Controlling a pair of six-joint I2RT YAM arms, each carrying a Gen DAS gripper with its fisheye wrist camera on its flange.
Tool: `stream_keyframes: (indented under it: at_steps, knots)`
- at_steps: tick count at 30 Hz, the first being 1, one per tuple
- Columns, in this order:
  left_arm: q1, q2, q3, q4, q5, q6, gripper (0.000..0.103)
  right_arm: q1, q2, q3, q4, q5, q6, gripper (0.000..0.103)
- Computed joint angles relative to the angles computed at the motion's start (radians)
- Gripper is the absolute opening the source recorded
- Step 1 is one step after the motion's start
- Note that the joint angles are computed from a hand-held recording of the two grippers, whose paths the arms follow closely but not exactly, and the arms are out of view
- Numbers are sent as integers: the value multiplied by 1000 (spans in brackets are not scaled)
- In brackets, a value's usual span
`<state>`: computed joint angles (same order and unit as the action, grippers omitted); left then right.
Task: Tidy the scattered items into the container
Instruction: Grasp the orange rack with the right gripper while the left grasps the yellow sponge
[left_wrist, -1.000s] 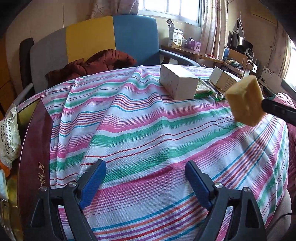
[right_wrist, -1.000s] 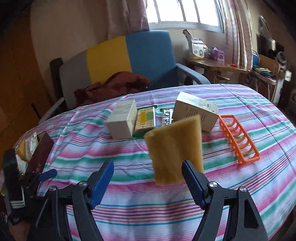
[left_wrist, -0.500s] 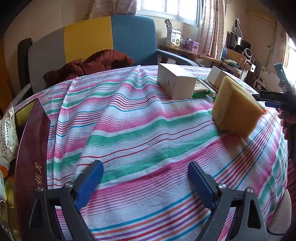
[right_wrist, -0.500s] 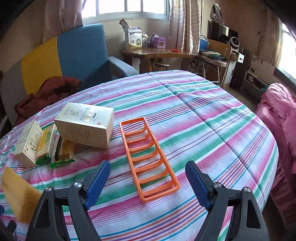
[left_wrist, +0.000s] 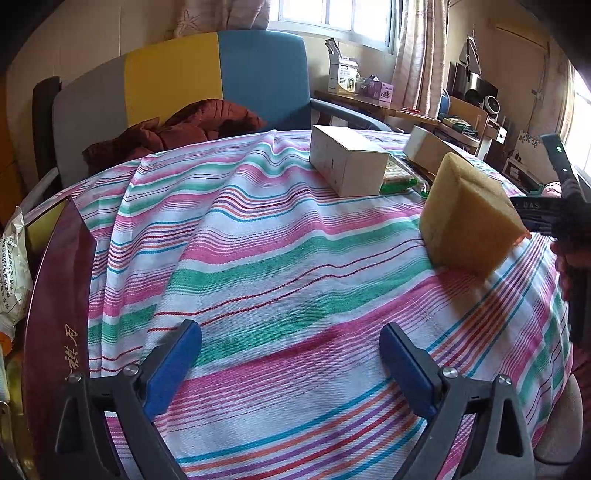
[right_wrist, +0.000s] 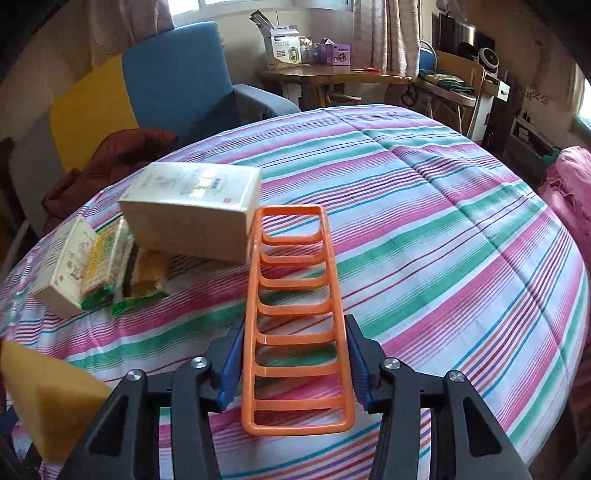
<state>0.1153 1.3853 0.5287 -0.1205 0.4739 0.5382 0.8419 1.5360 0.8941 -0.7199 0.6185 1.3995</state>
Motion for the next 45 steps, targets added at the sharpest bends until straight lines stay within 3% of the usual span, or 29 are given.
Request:
stream_keyframes:
  at_steps: [4,14,17,20,22,28,34,39,42,45]
  knots:
    - [0,1,2,-5,5,-2,99,135,115,116,-12,37,64,50]
    - [31,10,28,-53,58,10,100,342,320,354,24,102,44,50]
    - [47,3,41,-94,73,30,100,380,370,419,-83,150,161,50]
    - [68,-45,27,-135,76,59,100,364,394,415,-168,130,303,50]
    - [95,-92,14,-176,105,76,100,359,387,371,-142,156,306,50]
    - [136,-280,8,-279,238,62,100,380,475,447,-210,223,299,50]
    - [-111,-256,72,-232,62,-105,100,391,466,421,-181,248,316,50]
    - [-239,-180,61,-127,-118,-135,100,394,464,411,-172,255,322,50]
    - [-267,-148,50,-83,-153,-135,100,396,466,411,-172,259,323,50]
    - [-263,-115,54,-73,-140,-142,92,398,460,399,-159,264,324,50]
